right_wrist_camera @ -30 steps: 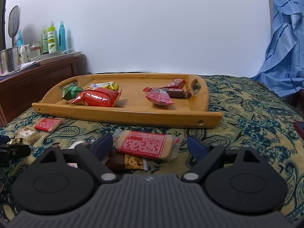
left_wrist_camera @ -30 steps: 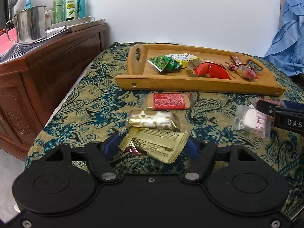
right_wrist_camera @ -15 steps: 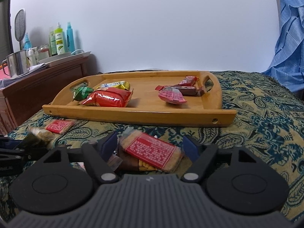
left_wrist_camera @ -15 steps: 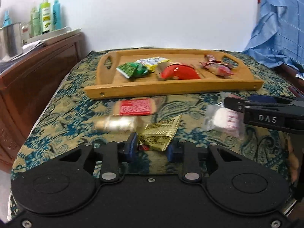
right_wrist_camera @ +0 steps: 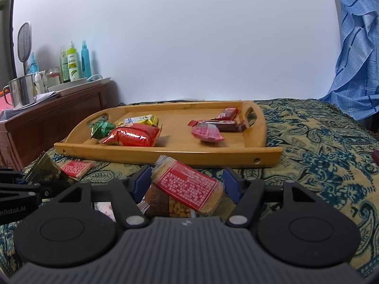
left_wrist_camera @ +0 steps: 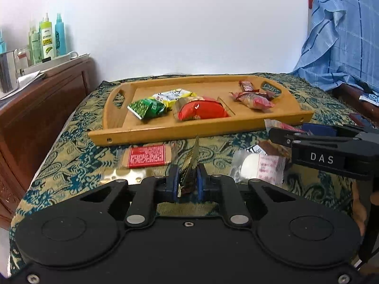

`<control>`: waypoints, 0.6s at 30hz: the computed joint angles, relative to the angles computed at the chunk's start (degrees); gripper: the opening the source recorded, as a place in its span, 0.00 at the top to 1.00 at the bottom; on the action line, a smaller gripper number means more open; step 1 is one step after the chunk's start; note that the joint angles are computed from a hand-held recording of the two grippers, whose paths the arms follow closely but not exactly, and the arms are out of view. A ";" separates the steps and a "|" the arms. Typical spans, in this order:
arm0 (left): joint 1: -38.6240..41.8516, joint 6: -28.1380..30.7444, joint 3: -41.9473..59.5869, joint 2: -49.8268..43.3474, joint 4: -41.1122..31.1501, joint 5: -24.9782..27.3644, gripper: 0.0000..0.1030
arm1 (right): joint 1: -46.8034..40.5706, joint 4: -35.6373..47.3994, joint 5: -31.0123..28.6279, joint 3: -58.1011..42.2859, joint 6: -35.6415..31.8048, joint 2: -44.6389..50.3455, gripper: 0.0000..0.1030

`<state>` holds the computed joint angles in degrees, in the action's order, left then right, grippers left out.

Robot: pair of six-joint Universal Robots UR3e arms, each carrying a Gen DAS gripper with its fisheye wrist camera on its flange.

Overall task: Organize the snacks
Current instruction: 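Carry gold candy and red biscuit pack over the tray with both grippers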

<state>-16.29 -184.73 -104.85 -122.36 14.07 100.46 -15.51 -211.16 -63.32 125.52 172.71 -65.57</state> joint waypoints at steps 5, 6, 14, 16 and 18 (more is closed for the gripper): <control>-1.08 0.90 2.88 -0.65 -0.31 1.24 0.86 | -0.18 -1.09 -0.60 0.16 0.89 -0.06 0.35; -1.12 1.08 3.63 -0.65 -0.64 1.27 0.86 | -0.31 -0.99 -0.26 0.00 1.21 -0.15 0.35; -0.33 0.26 12.88 -2.25 -5.85 1.18 0.86 | -0.12 2.17 0.89 -4.83 0.79 -0.83 0.35; 0.22 -0.13 16.20 -3.03 -7.72 1.02 0.86 | -0.26 3.72 1.33 -7.28 0.29 -0.68 0.35; 1.10 -0.73 20.34 -4.02 -10.38 0.43 0.86 | -0.28 5.07 1.42 -10.01 -0.70 -0.21 0.35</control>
<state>-15.19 -185.45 -84.50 -126.37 3.69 100.89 -15.79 -206.09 -61.90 115.51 172.02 -65.78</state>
